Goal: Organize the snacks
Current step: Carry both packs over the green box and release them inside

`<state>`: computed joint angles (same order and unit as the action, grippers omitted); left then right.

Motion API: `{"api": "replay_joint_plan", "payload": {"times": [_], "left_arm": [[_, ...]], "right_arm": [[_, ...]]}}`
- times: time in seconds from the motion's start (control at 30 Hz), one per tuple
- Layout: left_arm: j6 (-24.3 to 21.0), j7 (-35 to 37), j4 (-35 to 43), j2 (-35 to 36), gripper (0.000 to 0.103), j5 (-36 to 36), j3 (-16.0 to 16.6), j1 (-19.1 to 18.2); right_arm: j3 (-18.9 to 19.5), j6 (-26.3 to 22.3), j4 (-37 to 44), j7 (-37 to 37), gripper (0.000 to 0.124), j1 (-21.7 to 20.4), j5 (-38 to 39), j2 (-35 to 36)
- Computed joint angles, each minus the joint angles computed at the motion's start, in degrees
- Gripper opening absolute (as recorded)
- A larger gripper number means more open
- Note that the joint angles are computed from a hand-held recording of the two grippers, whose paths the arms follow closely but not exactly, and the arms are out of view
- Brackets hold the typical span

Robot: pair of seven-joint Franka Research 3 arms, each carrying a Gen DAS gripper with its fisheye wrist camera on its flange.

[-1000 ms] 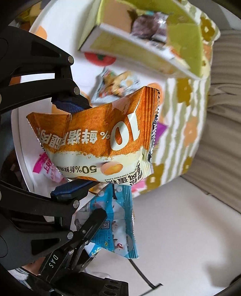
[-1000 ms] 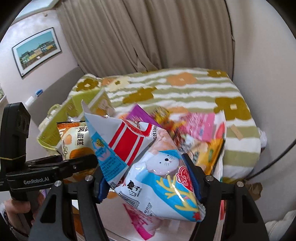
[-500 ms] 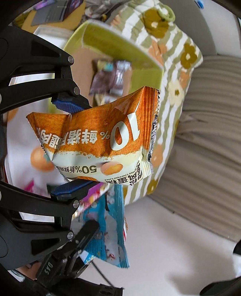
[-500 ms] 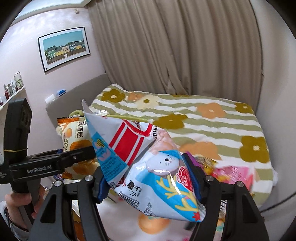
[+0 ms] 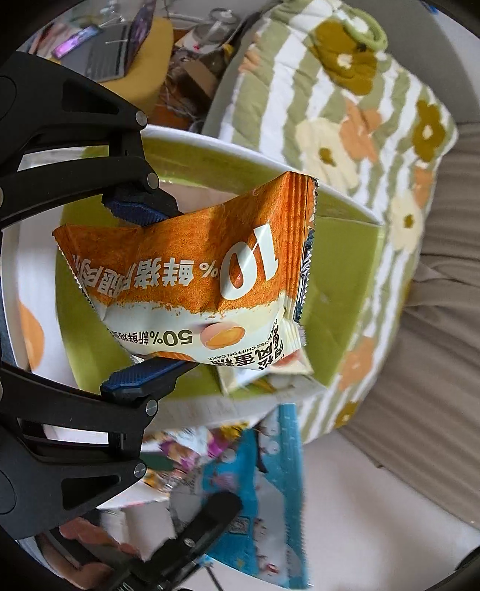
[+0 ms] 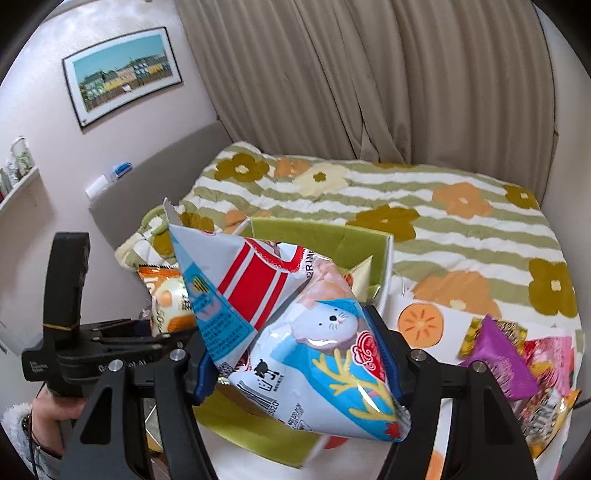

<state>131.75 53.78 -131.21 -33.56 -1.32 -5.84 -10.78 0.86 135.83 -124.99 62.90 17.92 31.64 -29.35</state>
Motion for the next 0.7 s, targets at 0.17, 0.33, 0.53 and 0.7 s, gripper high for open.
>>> {"api": "replay_joint_plan", "payload": {"times": [0.17, 0.33, 0.53, 0.7], "left_arm": [[-2.18, 6.2, -0.01, 1.5, 0.093, 0.08, 1.18, -0.41], [-2.9, 6.76, -0.58, 1.06, 0.099, 2.62, -0.07, 0.86], [-3.14, 5.19, -1.82, -1.11, 0.099, 4.4, -1.28, 1.57], [-5.48, 3.58, -0.9, -1.52, 0.099, 7.15, -1.97, 2.16]], "right_arm": [[3.56, 0.32, -0.15, 7.46, 0.064, -1.68, -4.49, 1.42], [4.56, 0.15, -0.47, 11.86, 0.064, -1.53, -7.94, 2.03], [4.77, 0.07, 0.94, 13.0, 0.064, 0.13, -9.83, 5.04], [3.67, 0.23, 1.78, 11.57, 0.065, 1.97, -6.44, 7.36]]}}
